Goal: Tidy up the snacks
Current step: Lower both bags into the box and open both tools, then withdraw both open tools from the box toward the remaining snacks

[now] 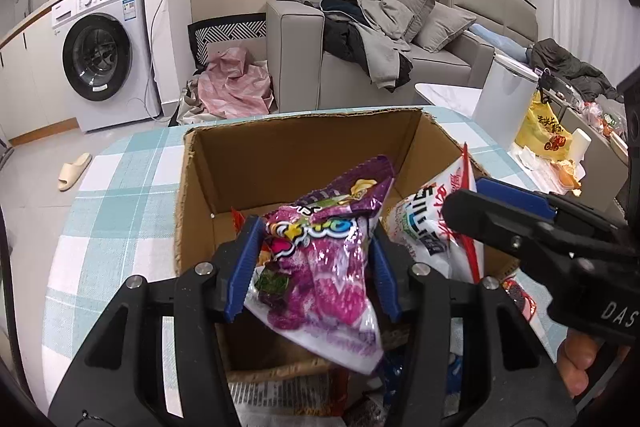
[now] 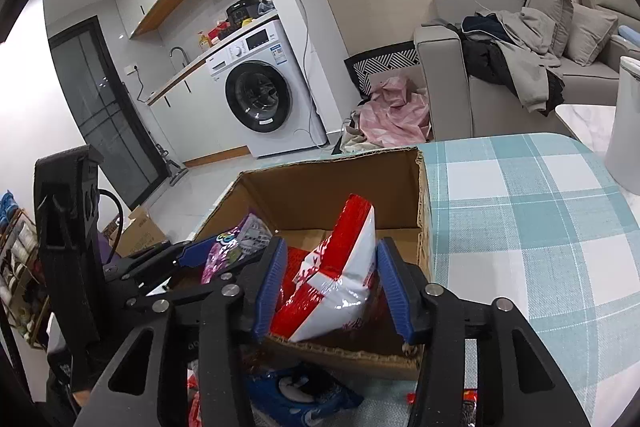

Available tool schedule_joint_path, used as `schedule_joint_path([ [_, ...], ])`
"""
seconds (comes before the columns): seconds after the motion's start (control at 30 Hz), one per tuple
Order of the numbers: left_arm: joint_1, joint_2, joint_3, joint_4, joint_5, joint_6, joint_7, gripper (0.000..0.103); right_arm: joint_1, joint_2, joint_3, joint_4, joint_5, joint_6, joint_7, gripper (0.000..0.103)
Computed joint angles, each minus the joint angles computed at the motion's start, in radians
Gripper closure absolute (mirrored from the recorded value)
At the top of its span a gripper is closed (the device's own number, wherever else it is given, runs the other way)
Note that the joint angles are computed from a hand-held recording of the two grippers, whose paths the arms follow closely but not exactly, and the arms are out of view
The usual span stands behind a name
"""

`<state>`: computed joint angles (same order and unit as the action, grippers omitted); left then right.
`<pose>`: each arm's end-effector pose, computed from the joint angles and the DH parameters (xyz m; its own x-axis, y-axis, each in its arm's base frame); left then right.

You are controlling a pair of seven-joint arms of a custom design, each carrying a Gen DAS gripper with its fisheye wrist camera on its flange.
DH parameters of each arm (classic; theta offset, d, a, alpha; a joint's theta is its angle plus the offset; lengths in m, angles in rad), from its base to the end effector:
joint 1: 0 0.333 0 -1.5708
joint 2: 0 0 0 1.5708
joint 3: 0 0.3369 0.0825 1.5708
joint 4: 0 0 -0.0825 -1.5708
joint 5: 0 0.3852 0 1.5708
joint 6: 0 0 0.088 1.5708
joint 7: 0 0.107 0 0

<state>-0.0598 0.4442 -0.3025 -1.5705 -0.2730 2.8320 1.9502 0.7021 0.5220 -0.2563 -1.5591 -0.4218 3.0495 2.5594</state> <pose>0.7081 -0.2072 0.5100 -0.4555 -0.8854 0.0923 -0.6081 0.2337 -0.7587 0.6410 0.3898 0.4791 0.1246 -0.9382 -0.3229 -0.5991 0.1883 -0.7782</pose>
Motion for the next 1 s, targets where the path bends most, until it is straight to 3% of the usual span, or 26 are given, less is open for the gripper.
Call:
schedule_joint_path([
  [0.1,0.034,-0.028,-0.029,-0.033,-0.046,0.000,0.030,0.035,0.083,-0.021,-0.100,-0.033,-0.075,-0.007,0.073,0.043],
  [0.17,0.051,-0.056,-0.040,-0.071,-0.078,0.025,0.057,0.019,0.080,-0.040,-0.096,-0.061,-0.104,0.020,0.088,0.035],
  [0.23,0.066,-0.088,-0.050,-0.111,-0.110,0.051,0.087,0.018,0.101,-0.059,-0.118,-0.086,-0.131,0.023,0.110,0.015],
  [0.3,0.082,-0.118,-0.061,-0.145,-0.150,0.053,0.117,0.015,0.164,-0.075,-0.192,-0.112,-0.202,0.029,0.190,0.006],
  [0.4,0.106,-0.164,-0.076,-0.199,-0.241,0.078,0.179,0.002,0.171,-0.106,-0.198,-0.151,-0.263,0.052,0.230,0.002],
  [0.5,0.122,-0.220,-0.089,-0.267,-0.345,0.117,0.263,0.001,0.217,-0.137,-0.244,-0.186,-0.359,0.040,0.310,0.001],
  [0.67,0.128,-0.306,-0.080,-0.351,-0.521,0.116,0.413,0.001,0.238,-0.189,-0.252,-0.236,-0.485,0.012,0.429,0.000],
  [1.0,0.035,-0.452,0.033,-0.497,-0.663,0.120,0.534,0.001,0.232,-0.300,-0.189,-0.327,-0.711,-0.077,0.586,0.000],
])
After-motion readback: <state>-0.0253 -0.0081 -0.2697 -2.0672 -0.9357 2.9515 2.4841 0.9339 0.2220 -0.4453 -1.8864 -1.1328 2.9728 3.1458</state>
